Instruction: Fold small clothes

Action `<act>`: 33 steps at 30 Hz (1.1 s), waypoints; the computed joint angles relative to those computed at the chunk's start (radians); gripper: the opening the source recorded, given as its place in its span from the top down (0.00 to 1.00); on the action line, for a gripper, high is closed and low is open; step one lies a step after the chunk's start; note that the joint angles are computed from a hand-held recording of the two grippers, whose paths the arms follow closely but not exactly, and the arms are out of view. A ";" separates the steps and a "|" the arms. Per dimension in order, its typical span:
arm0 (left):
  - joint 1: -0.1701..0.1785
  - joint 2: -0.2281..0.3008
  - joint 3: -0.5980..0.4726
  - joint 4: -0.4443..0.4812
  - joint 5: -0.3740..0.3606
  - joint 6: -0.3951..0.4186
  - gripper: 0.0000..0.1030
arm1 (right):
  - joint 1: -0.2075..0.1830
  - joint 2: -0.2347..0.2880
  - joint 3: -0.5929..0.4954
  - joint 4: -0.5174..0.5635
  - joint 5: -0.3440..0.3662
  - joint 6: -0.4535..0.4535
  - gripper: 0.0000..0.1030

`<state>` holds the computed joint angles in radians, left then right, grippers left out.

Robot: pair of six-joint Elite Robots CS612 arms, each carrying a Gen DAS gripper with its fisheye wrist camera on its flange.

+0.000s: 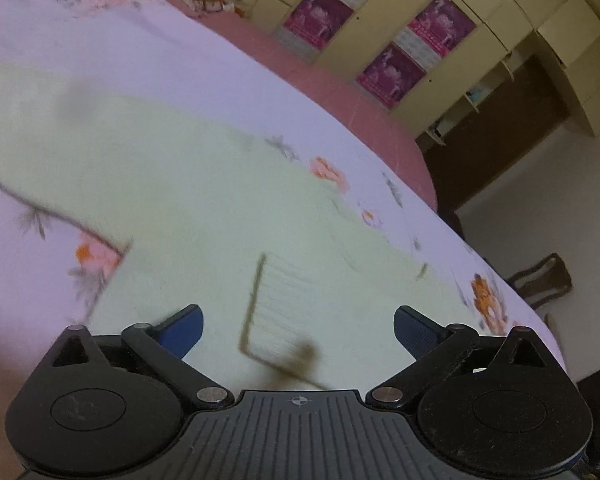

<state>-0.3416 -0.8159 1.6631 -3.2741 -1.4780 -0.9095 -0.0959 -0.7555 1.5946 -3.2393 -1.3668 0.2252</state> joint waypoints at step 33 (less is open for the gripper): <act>0.015 0.071 -0.038 -0.062 0.096 0.041 0.97 | 0.004 0.008 -0.011 0.010 -0.008 -0.023 0.49</act>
<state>-0.3263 -0.7451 1.6251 -3.3359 -1.3823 -0.8684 -0.0923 -0.7470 1.5835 -3.2297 -1.3752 0.2024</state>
